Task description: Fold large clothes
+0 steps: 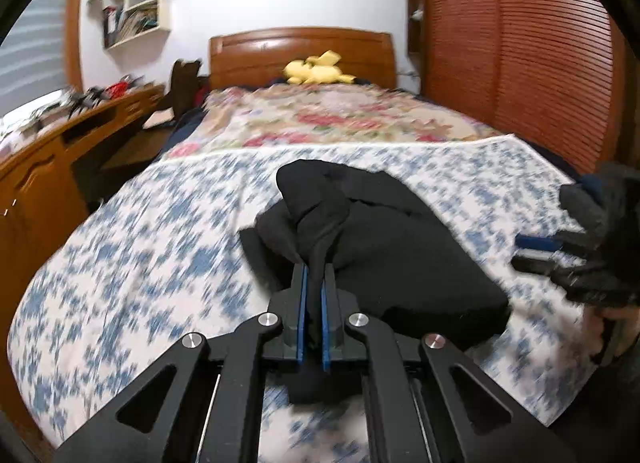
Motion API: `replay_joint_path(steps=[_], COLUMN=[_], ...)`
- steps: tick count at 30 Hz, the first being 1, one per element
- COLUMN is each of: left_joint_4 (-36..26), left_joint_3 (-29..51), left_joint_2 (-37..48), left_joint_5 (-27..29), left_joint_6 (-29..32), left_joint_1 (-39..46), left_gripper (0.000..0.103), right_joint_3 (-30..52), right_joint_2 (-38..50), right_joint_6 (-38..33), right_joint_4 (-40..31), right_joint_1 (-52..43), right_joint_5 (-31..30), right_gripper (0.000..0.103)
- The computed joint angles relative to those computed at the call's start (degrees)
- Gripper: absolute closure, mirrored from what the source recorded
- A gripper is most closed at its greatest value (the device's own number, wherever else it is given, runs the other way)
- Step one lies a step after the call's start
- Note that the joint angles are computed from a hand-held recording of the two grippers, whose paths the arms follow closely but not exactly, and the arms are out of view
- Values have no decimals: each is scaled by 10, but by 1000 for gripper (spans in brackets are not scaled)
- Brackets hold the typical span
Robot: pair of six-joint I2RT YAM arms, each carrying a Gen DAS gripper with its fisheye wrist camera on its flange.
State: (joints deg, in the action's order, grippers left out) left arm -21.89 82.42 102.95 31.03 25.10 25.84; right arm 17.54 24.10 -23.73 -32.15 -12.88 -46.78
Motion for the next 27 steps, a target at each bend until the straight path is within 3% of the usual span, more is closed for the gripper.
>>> replay_joint_path(steps=[4,9,13,19,27], left_joint_4=[14,31,39,48,44], left_joint_3=[-16,-18,-12,-17,-21], left_joint_2=[35,58,71,80,70], left_joint_5=[-7,-11,-17,-13,-3], left_joint_6=[-1,-10,-11,-5,2], left_joint_1=[18,20,19,16,21], left_gripper=[97,97,97,97,97], right_joint_3=[7,15,17,-23,39], right_joint_2=[7,35,125,242,231], right_joint_6=[38,86,85,83,71], right_joint_4=[31,90,145,265,202], right_joint_1=[80,214,293,341,296], right_joint_5=[36,140,228,301,252], right_gripper=[60,61,61,61,61])
